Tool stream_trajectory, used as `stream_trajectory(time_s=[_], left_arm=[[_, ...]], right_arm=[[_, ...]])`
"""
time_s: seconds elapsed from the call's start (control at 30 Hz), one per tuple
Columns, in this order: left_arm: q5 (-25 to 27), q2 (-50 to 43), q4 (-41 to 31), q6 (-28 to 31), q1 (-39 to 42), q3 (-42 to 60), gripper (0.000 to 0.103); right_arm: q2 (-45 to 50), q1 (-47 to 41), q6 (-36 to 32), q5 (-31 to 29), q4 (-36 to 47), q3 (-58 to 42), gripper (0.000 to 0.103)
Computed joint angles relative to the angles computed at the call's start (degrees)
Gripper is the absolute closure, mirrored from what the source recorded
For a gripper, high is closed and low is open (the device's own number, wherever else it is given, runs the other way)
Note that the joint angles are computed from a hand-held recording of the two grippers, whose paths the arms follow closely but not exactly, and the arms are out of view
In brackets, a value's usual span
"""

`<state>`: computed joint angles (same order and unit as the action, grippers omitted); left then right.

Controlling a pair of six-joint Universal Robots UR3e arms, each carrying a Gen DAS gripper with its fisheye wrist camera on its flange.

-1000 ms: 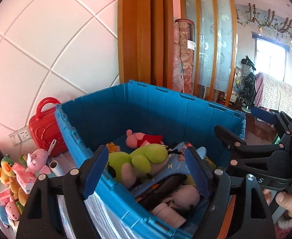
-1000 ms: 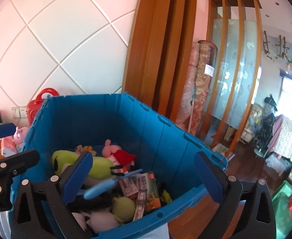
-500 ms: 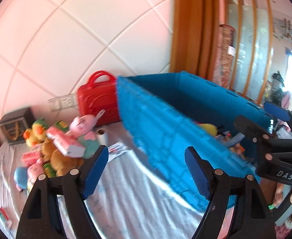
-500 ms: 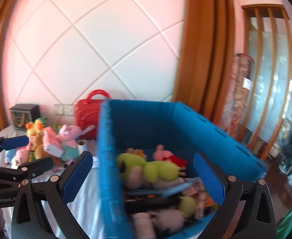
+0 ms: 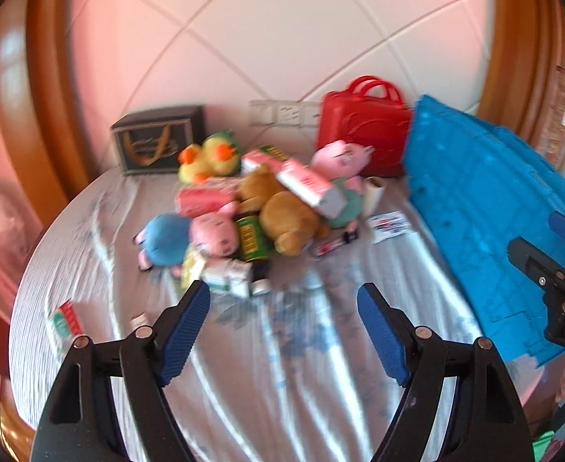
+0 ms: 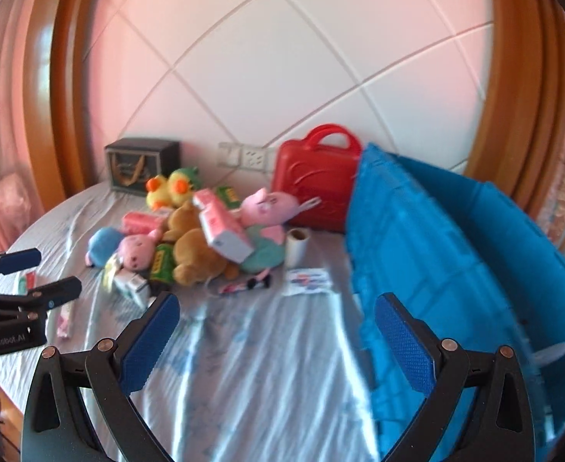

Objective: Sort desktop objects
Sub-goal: 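Move left gripper back to pink-and-white medicine box on the sheet, then grasp pink-and-white medicine box upright with left gripper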

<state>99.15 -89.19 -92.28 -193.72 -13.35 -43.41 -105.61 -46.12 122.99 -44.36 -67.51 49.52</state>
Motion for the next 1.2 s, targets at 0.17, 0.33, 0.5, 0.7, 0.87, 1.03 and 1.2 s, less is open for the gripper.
stream_trajectory(time_s=[0.17, 0.33, 0.5, 0.7, 0.87, 1.03, 1.2], left_arm=[[-5.67, 12.01, 2.75, 5.06, 13.36, -17.01, 0.024], [-11.55, 20.87, 2.54, 10.81, 27.08, -29.66, 0.024], [-14.54, 25.74, 1.33, 16.38, 36.85, -39.62, 0.024], [-16.63, 25.99, 2.40, 18.96, 41.39, -47.31, 0.024], [-17.91, 22.82, 5.03, 20.16, 42.75, -50.34, 0.024], [-18.51, 18.61, 9.43, 19.85, 43.34, -52.32, 0.025], [-17.46, 13.34, 12.27, 19.57, 42.15, -52.22, 0.043]], right_arm=[[-1.05, 15.14, 10.04, -9.99, -12.72, 10.44, 0.000], [0.49, 26.13, 15.88, -17.71, -21.14, 16.52, 0.000], [3.10, 33.81, 19.54, -23.44, -26.27, 21.41, 0.000], [7.33, 39.35, 22.64, -27.92, -29.75, 23.51, 0.000], [13.26, 44.15, 25.63, -32.33, -32.37, 22.76, 0.000], [20.00, 48.16, 27.70, -34.91, -33.95, 20.73, 0.000], [29.78, 51.52, 29.24, -33.92, -32.19, 13.48, 0.000]])
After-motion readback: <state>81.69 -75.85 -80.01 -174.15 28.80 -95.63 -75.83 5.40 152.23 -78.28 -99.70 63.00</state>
